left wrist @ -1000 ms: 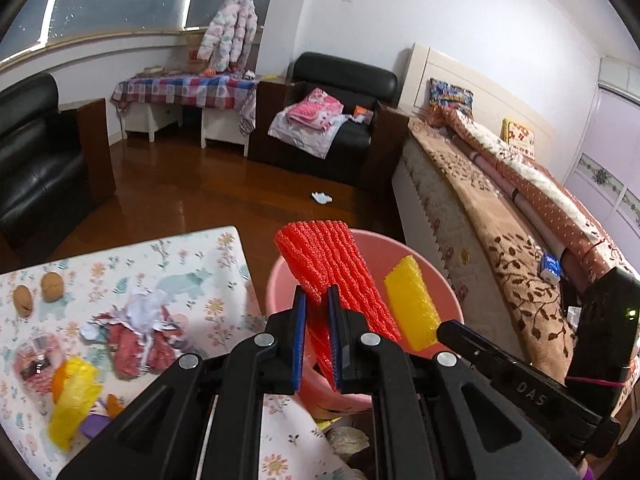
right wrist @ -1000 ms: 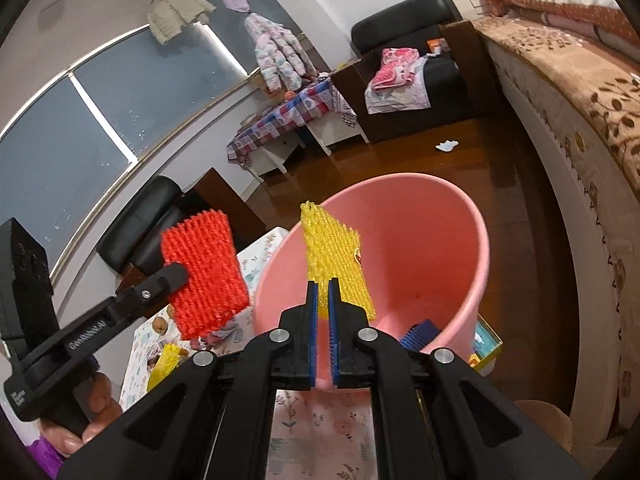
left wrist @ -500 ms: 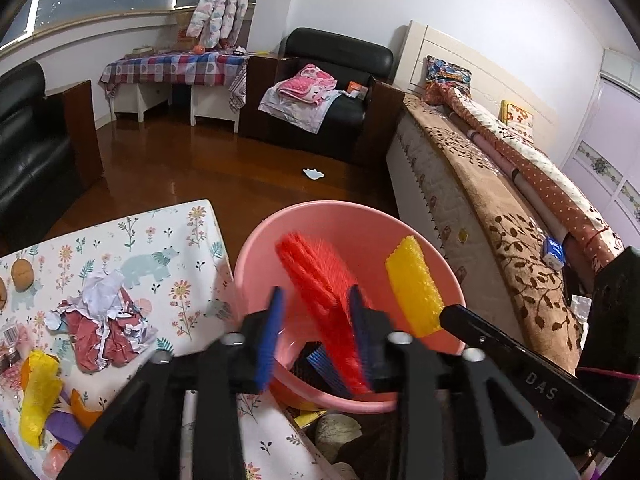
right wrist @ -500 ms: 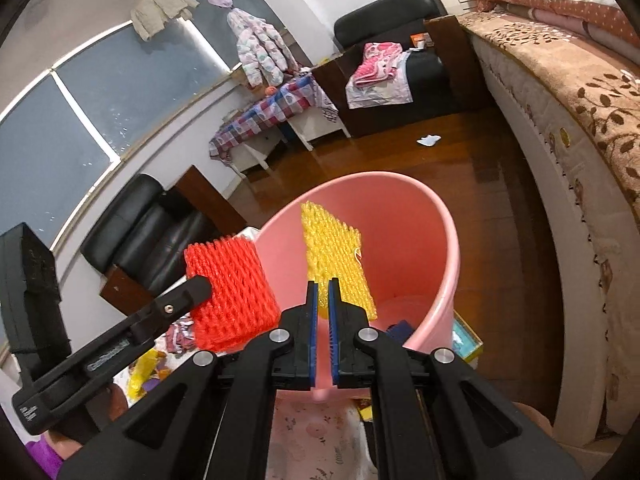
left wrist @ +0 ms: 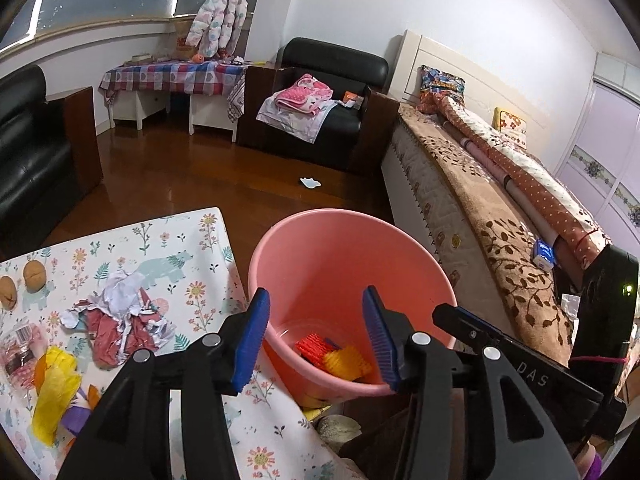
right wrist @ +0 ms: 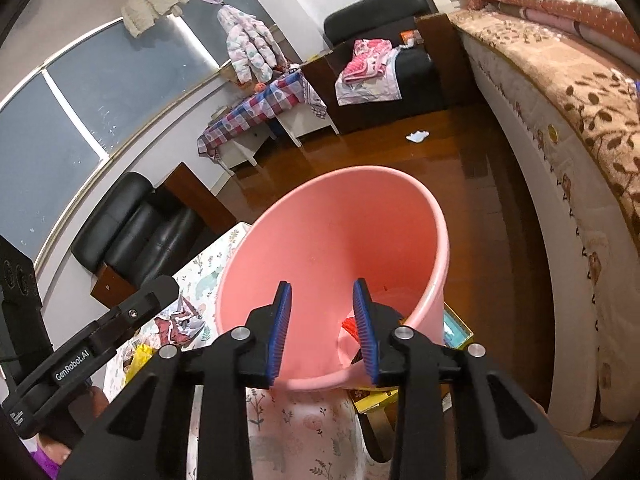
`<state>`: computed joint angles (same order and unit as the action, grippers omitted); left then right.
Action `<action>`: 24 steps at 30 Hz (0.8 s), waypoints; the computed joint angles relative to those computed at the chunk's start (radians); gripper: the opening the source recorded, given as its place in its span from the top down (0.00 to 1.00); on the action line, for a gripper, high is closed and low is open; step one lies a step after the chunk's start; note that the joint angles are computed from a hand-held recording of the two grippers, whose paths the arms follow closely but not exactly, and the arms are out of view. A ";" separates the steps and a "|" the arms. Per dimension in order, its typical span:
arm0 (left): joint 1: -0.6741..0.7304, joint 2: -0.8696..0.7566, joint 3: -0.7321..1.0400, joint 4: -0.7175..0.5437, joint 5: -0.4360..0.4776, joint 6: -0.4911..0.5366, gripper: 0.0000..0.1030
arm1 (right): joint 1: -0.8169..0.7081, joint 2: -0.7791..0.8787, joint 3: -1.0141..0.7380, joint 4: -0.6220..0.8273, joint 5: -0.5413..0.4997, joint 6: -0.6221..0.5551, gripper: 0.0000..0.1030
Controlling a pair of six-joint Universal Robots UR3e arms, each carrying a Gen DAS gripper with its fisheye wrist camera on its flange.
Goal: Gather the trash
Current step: 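Move both open tools back over the remaining items on the table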
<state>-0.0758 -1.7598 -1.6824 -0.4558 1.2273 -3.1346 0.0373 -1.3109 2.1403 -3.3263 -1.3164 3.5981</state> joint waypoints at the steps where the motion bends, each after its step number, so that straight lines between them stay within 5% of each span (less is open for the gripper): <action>1: 0.006 0.017 -0.014 0.002 -0.001 0.005 0.51 | 0.004 -0.003 0.000 0.000 -0.001 -0.005 0.68; 16: 0.152 0.349 -0.270 -0.034 -0.026 0.117 0.49 | 0.219 -0.058 -0.044 -0.037 -0.114 -0.007 0.68; 24: 0.401 0.635 -0.423 -0.195 -0.141 0.240 0.49 | 0.375 -0.044 -0.124 0.057 -0.210 -0.044 0.68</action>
